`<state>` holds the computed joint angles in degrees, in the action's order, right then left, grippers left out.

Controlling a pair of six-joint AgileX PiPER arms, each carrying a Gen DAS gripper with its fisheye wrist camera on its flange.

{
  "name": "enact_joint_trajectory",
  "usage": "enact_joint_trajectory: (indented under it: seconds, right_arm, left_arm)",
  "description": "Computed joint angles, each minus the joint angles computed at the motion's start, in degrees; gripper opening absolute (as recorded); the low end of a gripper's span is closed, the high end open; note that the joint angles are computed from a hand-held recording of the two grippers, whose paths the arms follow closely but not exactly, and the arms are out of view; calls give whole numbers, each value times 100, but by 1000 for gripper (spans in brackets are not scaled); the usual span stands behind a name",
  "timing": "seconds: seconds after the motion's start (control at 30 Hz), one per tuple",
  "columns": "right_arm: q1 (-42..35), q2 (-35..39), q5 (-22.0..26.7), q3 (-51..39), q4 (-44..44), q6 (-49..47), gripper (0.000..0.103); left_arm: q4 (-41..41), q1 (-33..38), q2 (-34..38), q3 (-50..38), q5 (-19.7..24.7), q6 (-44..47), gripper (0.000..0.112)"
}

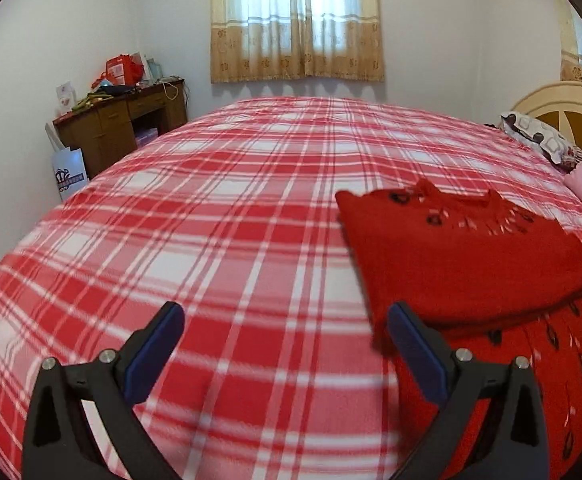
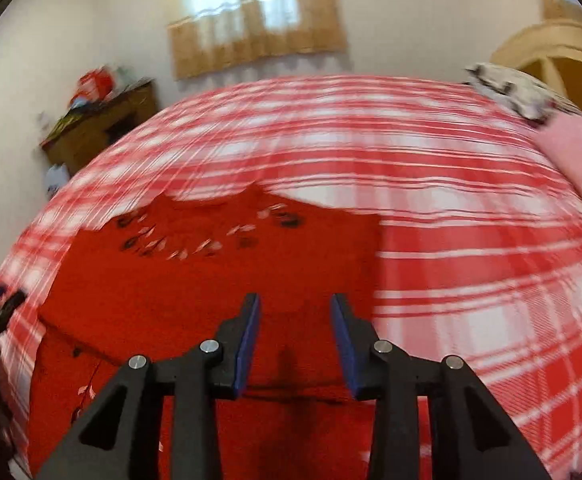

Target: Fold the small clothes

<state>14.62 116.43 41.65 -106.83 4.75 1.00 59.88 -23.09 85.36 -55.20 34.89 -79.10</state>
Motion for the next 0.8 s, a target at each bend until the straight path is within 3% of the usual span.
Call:
enact_joint_trajectory:
  seconds: [0.17, 0.23, 0.3, 0.4, 0.53, 0.63, 0.8]
  right_arm:
    - [-14, 598, 590, -544, -273, 329, 36]
    - [-145, 492, 364, -255, -49, 82, 36]
    - [-200, 517, 446, -321, 28, -8, 36]
    - [-97, 509, 543, -422, -296, 220, 36]
    - [51, 151, -65, 63, -295, 172, 37]
    - [135, 484, 489, -387, -547, 203, 37]
    - [-172, 430, 286, -138, -62, 12, 36]
  left_arm:
    - [-619, 137, 979, -1050, 111, 981, 103]
    - [-663, 52, 1258, -1248, 340, 1090, 103]
    - [-833, -2, 1494, -1345, 384, 1318, 103]
    - [-677, -30, 1362, -1184, 335, 1095, 103]
    - [-444, -131, 1268, -1049, 396, 828, 103]
    - [-372, -194, 1295, -1072, 489, 767, 103]
    - [-335, -198, 1379, -1141, 504, 770, 103]
